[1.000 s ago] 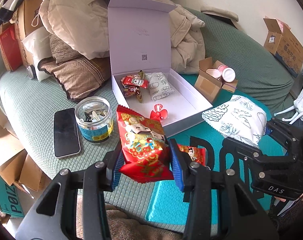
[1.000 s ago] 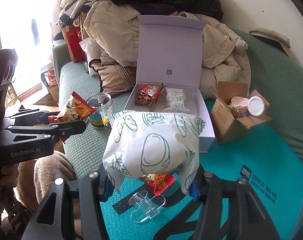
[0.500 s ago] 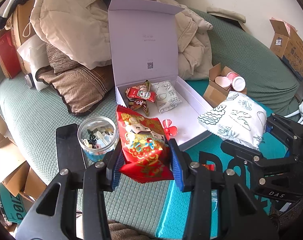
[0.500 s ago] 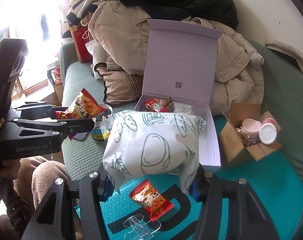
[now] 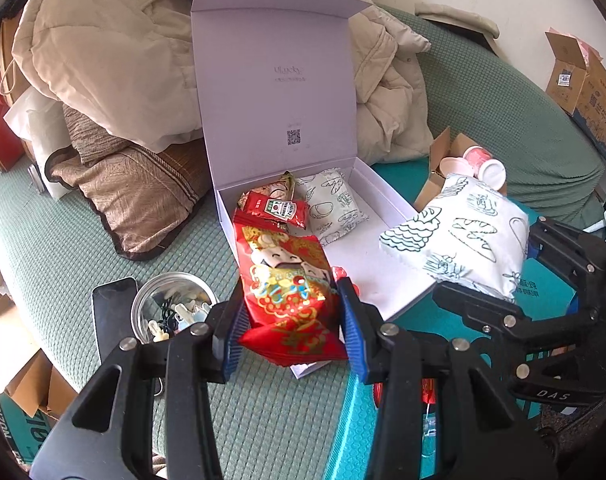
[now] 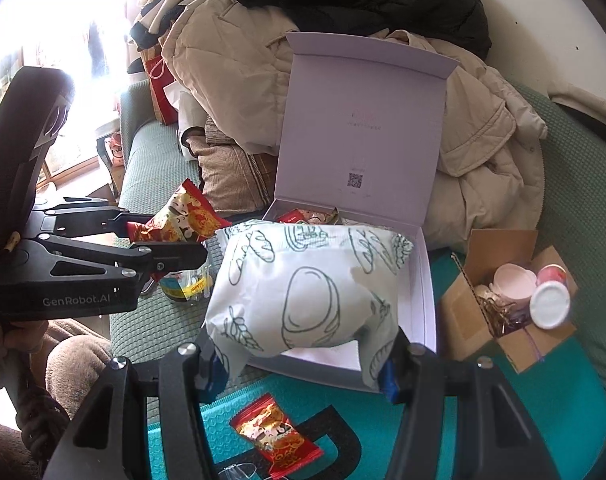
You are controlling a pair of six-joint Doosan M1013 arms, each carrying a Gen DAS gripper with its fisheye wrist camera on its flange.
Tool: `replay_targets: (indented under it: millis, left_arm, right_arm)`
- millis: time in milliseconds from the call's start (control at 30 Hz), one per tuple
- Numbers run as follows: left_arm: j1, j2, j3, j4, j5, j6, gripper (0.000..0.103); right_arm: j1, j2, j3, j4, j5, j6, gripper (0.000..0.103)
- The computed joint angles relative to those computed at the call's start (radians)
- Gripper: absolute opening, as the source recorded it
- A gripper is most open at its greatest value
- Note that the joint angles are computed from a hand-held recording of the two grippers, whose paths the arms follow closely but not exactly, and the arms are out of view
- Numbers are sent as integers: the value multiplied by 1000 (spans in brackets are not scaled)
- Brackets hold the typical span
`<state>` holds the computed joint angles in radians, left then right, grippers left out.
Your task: Organize objects
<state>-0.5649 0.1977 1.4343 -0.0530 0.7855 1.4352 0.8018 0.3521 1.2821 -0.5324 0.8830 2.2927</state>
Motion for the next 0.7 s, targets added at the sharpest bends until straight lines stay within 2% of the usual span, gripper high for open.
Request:
replay_targets:
  millis: [333, 433, 700]
  left_arm:
    - [-10, 65, -71, 14, 21, 20, 40]
    - [-4, 81, -86, -23, 18, 58, 40]
    - [6, 119, -124, -1, 22, 54, 40]
  right_arm:
    - [-40, 20, -15, 32, -8, -59, 58]
    - [-52, 28, -22, 31, -14, -90, 58]
    - [-83, 60, -45, 61, -49, -196, 58]
